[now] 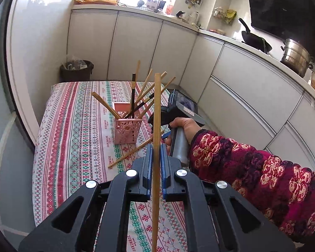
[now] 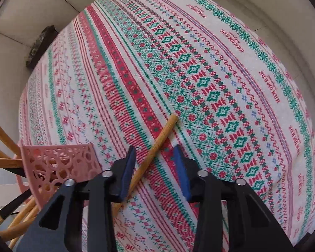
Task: Organize utensils
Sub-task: 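Lower the right tool and grasp the last wooden chopstick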
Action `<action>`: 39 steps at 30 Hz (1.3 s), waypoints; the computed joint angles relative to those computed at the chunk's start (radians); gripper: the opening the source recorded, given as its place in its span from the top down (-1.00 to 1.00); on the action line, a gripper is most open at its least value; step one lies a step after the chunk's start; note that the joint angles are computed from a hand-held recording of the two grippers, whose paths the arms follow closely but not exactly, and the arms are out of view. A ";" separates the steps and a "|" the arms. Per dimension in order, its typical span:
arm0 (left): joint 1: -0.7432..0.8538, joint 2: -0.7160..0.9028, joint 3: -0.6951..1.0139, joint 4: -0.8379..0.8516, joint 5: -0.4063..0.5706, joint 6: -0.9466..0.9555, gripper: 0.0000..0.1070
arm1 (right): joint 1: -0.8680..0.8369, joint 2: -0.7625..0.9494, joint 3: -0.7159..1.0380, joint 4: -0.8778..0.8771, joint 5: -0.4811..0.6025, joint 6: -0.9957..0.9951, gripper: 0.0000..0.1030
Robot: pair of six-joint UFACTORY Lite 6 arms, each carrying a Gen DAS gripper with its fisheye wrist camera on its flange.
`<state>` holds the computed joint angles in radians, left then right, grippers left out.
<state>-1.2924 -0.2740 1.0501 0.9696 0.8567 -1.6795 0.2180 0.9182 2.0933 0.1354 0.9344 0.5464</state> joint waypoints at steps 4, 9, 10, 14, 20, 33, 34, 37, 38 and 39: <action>-0.017 -0.021 0.013 0.005 0.035 -0.012 0.89 | -0.021 -0.146 -0.247 0.087 -0.113 -0.187 0.77; -0.022 -0.020 0.015 0.011 0.032 -0.018 0.89 | -0.024 -0.342 -0.526 -0.018 -0.091 -0.409 1.00; -0.018 -0.021 0.011 0.010 0.021 -0.018 0.89 | -0.046 -0.374 -0.572 0.000 -0.086 -0.454 1.00; -0.006 -0.010 0.013 0.007 0.006 -0.023 0.89 | -0.213 -0.407 -0.627 0.258 -0.046 -0.563 0.94; 0.004 -0.005 0.013 0.007 -0.007 -0.028 0.89 | -0.231 -0.271 -0.414 0.418 -0.047 -0.482 -0.05; 0.012 -0.070 -0.026 0.001 0.014 -0.033 0.88 | 0.101 -0.082 -0.171 -0.261 -0.089 0.091 0.59; 0.005 -0.071 -0.025 0.004 0.018 -0.037 0.88 | 0.111 -0.100 -0.204 -0.274 -0.113 0.084 0.63; -0.008 -0.074 -0.019 0.012 0.032 -0.042 0.88 | 0.125 -0.182 -0.330 -0.275 -0.151 -0.024 0.75; -0.008 -0.082 -0.025 0.013 0.032 -0.045 0.88 | 0.117 -0.199 -0.352 -0.240 -0.145 -0.079 0.79; -0.006 -0.087 -0.028 0.012 0.032 -0.046 0.88 | 0.099 -0.211 -0.366 -0.188 -0.138 -0.152 0.81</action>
